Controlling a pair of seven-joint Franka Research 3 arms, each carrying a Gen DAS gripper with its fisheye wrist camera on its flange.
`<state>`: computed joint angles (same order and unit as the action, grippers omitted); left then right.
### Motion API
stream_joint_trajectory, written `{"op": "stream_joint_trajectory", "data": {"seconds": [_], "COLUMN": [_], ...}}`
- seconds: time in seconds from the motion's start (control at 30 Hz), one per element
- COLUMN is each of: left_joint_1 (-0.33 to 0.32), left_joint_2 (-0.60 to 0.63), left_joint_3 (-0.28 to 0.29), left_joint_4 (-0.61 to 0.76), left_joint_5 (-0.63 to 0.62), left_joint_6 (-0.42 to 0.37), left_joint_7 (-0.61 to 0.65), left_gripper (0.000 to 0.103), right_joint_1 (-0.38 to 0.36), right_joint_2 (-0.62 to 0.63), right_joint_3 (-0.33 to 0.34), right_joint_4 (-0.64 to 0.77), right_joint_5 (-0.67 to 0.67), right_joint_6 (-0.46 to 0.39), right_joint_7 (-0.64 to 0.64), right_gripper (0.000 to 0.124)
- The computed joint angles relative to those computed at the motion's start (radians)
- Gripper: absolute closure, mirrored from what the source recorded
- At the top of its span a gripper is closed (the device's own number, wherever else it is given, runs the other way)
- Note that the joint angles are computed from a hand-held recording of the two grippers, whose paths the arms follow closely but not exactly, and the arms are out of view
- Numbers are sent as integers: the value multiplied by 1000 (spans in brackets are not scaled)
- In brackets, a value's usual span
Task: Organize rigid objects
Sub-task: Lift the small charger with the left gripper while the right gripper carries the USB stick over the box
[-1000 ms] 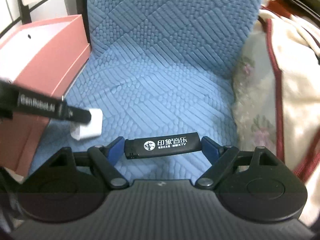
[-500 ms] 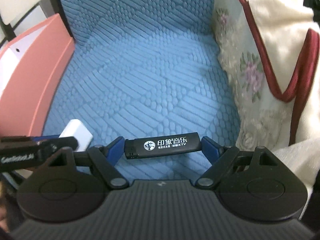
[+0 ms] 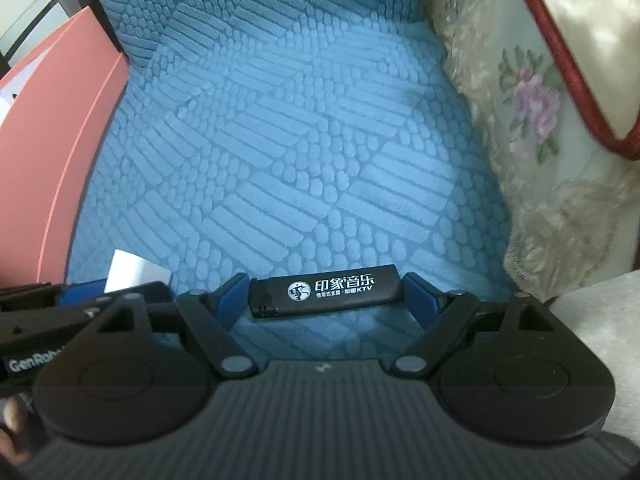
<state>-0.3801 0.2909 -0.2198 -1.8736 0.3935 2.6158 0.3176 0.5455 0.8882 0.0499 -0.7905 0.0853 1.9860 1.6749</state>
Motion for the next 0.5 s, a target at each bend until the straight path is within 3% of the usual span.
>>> {"op": "stream_joint_trajectory", "data": {"seconds": [0.17, 0.5], "left_joint_1": [9, 3], "left_joint_2": [-8, -103], "left_joint_3": [-8, -7], "left_joint_4": [5, -30], "left_joint_5": [-27, 22], "left_joint_6": [-26, -41], "left_joint_7": [28, -60], "left_gripper": [69, 72], "right_joint_1": [-2, -11], "right_joint_2": [8, -245], "right_joint_3": [5, 10], "right_joint_4": [14, -349], "right_joint_5": [6, -11], "right_joint_6": [5, 248], "right_joint_7": [-10, -97], "right_gripper": [39, 39]}}
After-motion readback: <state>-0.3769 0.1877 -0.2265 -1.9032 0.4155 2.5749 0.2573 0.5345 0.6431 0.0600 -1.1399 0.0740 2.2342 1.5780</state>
